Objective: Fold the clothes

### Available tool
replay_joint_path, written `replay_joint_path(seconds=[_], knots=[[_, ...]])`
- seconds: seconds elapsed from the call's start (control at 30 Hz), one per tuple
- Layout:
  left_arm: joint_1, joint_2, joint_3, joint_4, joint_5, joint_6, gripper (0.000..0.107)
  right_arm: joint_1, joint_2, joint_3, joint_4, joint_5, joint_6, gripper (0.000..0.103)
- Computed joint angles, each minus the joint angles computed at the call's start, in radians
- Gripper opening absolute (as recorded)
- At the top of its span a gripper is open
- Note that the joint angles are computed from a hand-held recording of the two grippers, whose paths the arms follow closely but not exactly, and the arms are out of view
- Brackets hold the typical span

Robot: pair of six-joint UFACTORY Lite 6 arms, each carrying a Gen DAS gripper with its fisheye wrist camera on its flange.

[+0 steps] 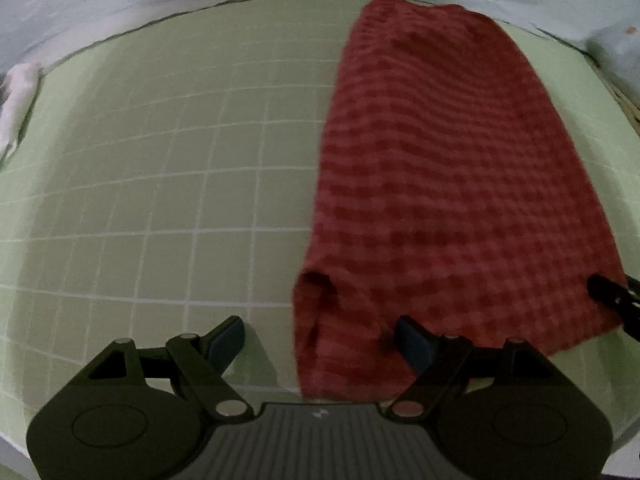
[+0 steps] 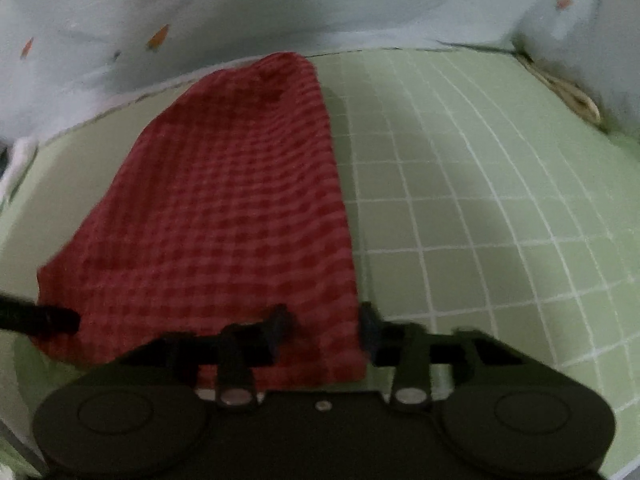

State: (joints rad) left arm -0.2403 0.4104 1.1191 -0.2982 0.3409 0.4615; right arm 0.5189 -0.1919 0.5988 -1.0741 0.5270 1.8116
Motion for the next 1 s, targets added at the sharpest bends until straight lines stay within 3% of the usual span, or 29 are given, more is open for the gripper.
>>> replay_joint_path(seconds=[0.1,0.17,0.23,0.3,0.5,0.57,0.67,0.83,1.0], knots=[[0.002,-0.016,-0.027,-0.043,-0.012,0.045,0.077,-0.004,-0.021,-0.006,0.041,-0.010,-0.036,0.006],[0.002,-0.030,-0.044,-0.099,-0.017,0.121,0.062,-0.001,-0.045,-0.015,0.085,-0.013,-0.065,0.006],[-0.002,-0.042,-0.057,-0.156,-0.019,0.200,0.029,0.002,-0.069,-0.023,0.129,-0.015,-0.094,0.005],[0.008,-0.051,-0.061,-0.211,0.021,0.283,0.011,0.022,-0.096,-0.030,0.178,0.007,-0.151,0.004],[0.118,-0.164,-0.132,-0.271,0.186,0.411,0.008,0.105,-0.309,-0.086,0.356,0.137,-0.256,0.004],[0.166,-0.202,-0.140,-0.303,0.249,0.441,0.007,0.157,-0.369,-0.085,0.360,0.204,-0.231,0.004],[0.174,-0.212,-0.087,-0.356,0.263,0.477,0.007,0.179,-0.385,-0.044,0.311,0.258,-0.228,0.004],[0.160,-0.187,0.047,-0.441,0.284,0.480,0.006,0.089,-0.323,0.066,0.209,0.224,-0.291,0.004],[0.164,-0.127,0.198,-0.489,0.336,0.510,0.006,-0.061,-0.295,0.143,0.172,0.112,-0.393,0.004]])
